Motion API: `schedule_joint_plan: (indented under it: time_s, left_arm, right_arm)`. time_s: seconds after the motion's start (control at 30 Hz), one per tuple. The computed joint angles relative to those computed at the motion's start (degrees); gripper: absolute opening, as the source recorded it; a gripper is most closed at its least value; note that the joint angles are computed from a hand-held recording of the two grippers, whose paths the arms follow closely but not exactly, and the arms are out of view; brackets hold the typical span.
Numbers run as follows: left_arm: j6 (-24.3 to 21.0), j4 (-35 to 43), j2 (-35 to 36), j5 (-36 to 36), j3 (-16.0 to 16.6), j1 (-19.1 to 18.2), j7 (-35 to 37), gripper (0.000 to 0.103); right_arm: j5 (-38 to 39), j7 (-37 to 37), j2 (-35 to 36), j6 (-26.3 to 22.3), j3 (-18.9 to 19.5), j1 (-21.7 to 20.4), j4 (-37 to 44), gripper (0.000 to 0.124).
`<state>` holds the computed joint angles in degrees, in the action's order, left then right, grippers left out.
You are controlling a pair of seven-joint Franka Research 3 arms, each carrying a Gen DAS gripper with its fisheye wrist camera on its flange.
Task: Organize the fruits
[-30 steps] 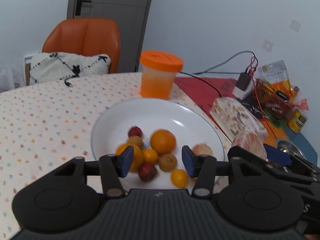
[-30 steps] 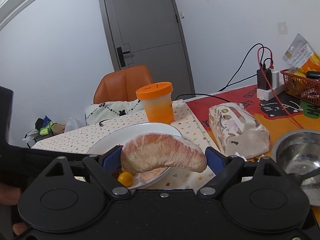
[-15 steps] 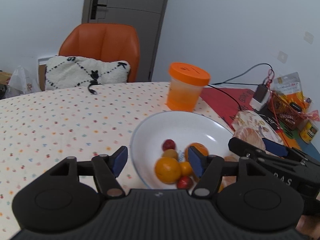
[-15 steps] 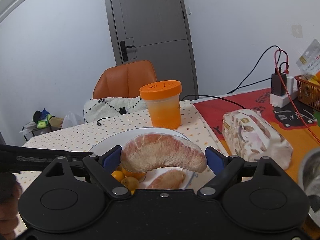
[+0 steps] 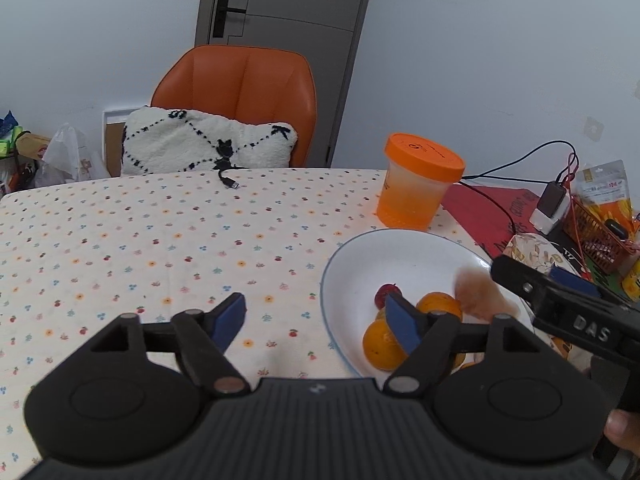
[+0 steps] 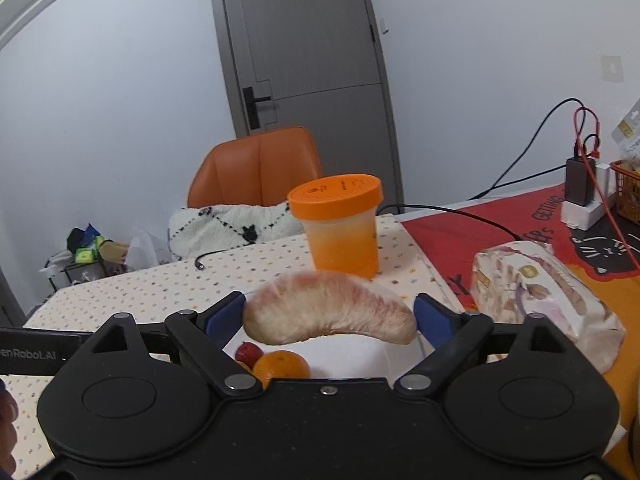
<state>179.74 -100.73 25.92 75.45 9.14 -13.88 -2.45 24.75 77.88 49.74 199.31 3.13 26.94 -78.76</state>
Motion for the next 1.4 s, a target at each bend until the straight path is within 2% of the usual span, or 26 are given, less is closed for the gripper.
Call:
schedule_joint_plan:
  time_s: [0.07, 0.23, 0.4, 0.5, 0.6, 0.77, 0.87, 0.97, 1.3, 1.4]
  left_arm:
    - [0.34, -0.33, -0.35, 0.95, 0.31, -0.21, -0.93, 0.083]
    - [-0.53, -1.39, -1.64, 4.06, -0.19, -0.24, -2.33, 0.089]
    - [-1.71, -3.74, -3.61, 5.28, -3.06, 1.99, -2.44, 0.091]
    - [-1.07, -5.09, -4.65, 5.32, -4.32, 3.30, -1.80, 0.092]
    - [-1.03, -6.07, -5.96, 8.93, -4.46, 3.43, -4.98, 0.093]
    - [-2.85, -8.44, -8.30, 11.65, -7.25, 5.69, -7.16, 0.096]
    - [-3.48, -10.55, -9.62, 7.54, -8.91, 7.28, -3.11, 0.096]
    - [-3.72, -12.12, -11.06, 7.28, -8.95, 7.58, -3.44, 0.096]
    - [-4.00, -16.63, -16.32, 13.44, -10.99, 10.47, -9.32, 0.097]
    - [-4.06, -18.03, -18.02, 16.41, -11.77, 11.47, -12.28, 0.101]
  right_arm:
    - [0.73, -0.19, -0.64, 0.97, -0.71, 0.73, -1.24, 0.098]
    - [-0.34, 0.99, -3.65, 3.55, 2.86, -1.89, -6.92, 0.102]
    - [-1.58, 3.55, -6.52, 6.45, 5.19, -3.73, -12.78, 0.103]
    - [-1.83, 4.55, -7.89, 7.63, 5.23, -3.69, -15.36, 0.103]
    - [-2.82, 5.75, -9.14, 8.62, 5.87, -4.20, -17.79, 0.103]
    - [-4.09, 7.55, -11.06, 10.42, 6.41, -4.53, -21.11, 0.103]
    - [-4.48, 7.97, -12.24, 11.19, 6.21, -4.11, -22.92, 0.103]
    - [-4.82, 8.37, -13.28, 11.83, 6.25, -3.83, -24.49, 0.103]
    - [-4.89, 8.92, -16.88, 11.93, 6.29, -2.45, -28.41, 0.103]
    - [-4.99, 9.23, -18.09, 11.88, 6.62, -2.22, -29.72, 0.103]
